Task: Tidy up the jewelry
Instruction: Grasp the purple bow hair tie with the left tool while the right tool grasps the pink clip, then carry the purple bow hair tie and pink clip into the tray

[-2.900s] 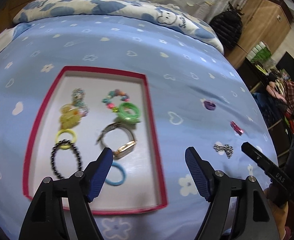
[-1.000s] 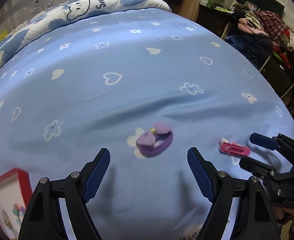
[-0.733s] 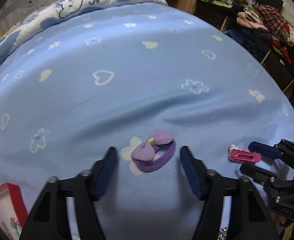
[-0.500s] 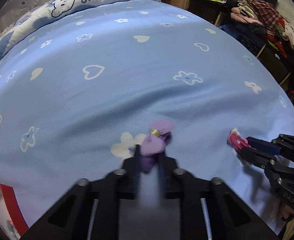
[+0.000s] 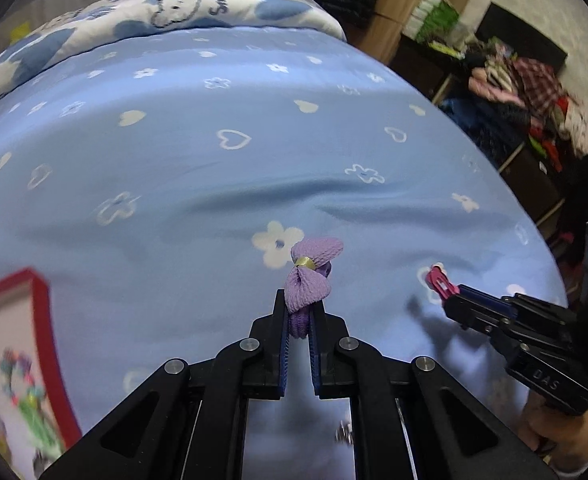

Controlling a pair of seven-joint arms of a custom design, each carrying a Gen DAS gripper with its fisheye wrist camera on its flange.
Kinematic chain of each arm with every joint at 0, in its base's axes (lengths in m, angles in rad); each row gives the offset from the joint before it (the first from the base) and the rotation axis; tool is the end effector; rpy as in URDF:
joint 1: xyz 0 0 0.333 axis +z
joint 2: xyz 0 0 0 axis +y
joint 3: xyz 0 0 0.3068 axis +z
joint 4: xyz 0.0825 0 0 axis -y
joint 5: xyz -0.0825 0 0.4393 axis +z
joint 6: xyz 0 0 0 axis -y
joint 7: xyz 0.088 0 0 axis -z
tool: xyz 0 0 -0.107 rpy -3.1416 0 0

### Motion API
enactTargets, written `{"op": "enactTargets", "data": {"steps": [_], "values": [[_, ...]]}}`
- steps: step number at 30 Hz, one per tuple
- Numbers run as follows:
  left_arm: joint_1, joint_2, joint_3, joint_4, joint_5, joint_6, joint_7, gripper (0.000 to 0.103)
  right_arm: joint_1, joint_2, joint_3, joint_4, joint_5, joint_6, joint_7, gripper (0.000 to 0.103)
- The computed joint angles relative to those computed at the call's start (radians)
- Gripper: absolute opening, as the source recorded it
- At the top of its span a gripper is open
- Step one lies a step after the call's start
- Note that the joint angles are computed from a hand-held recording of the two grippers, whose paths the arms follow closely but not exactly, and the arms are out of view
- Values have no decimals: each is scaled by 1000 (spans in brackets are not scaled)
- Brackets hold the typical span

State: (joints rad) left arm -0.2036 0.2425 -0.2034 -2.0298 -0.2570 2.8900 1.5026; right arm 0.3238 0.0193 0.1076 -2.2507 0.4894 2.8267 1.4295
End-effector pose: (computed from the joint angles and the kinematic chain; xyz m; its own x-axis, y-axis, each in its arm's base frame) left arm 0.6276 -0.2489 0.3553 -0.1659 -0.9461 0.2783 -0.8490 -0.0065 -0.5283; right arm 0.5597 0.2314 0.3697 0.2188 -0.9299 -0.2958 -0.8711 -0.0495 -0.4886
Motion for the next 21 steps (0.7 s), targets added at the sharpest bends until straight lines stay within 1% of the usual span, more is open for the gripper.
{"op": "enactTargets", "data": {"steps": [1,4,6,9,12,16,17,21], "values": [[6,-34,-9,-43,-23,25,3,7,3,-5,3,-3,5,2,0,16],[18,-120,-27,-144,-89,67,22,7,17,-23,8,-13,35,6,-10,16],[19,-191,-28,-218,-130,81,36,7,29,-34,9,-20,54,8,-17,16],[9,-291,-18,-318,-170,105,36,7,52,-55,9,-32,83,14,-27,16],[-7,-368,2,-389,-218,115,45,7,76,-73,4,-40,106,18,-40,16],[-20,-473,24,-475,-233,111,34,7,112,-94,0,-48,150,26,-65,16],[-7,-506,16,-502,-213,108,9,7,120,-96,-1,-48,160,28,-70,16],[8,-602,15,-570,-173,80,-39,7,154,-100,0,-42,203,36,-95,16]]}}
